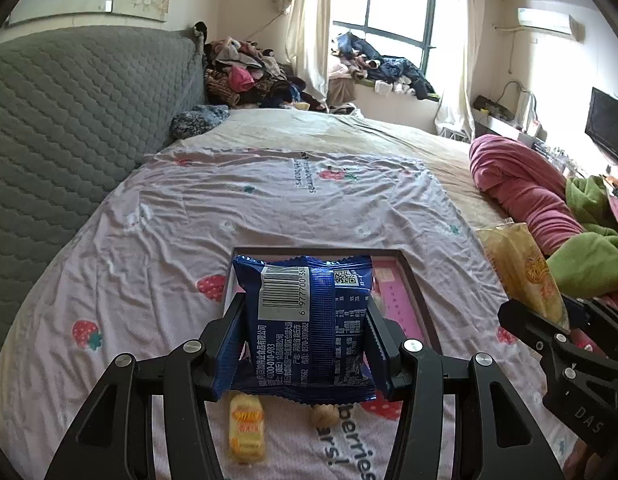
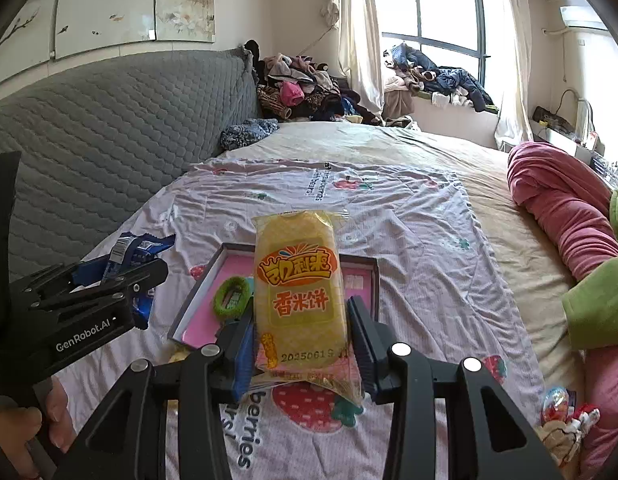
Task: Organize objects
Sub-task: 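Lift and carry the blue packet and yellow rice cake pack toward the tray with both tools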
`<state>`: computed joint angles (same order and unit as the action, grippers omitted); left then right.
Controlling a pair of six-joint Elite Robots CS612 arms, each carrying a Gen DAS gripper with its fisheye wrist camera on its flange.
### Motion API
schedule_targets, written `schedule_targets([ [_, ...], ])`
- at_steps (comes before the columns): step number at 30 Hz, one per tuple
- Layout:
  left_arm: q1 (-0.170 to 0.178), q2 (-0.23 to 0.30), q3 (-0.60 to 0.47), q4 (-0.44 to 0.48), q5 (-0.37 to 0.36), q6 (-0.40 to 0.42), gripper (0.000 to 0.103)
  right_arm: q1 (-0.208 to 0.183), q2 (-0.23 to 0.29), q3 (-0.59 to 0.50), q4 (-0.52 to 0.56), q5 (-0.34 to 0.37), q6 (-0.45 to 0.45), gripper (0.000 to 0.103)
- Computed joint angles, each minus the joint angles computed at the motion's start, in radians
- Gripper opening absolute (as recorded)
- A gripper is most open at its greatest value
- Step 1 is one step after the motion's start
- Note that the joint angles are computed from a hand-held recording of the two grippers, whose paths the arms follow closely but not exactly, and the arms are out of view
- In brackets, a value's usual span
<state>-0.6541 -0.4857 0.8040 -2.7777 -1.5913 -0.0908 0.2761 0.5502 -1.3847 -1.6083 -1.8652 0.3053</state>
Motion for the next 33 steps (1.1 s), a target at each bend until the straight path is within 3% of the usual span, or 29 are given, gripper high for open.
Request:
schedule_targets([
  [7, -0.008, 0.075, -0.118, 0.028, 0.048, 0.011, 0.055, -0.017, 0.005, 0.035, -0.063, 0.024, 0.002, 0.043],
  [19, -0.012, 0.225, -0.329, 0.118, 0.062, 0.012, 0.055, -0.049, 0.034, 0.082, -0.144, 0.043, 0.052, 0.043],
  [33, -0.021, 0.354, -0.507, 0.206, 0.063, 0.025, 0.055, -0.058, 0.050, 0.126, -0.121, 0.049, 0.042, 0.044],
])
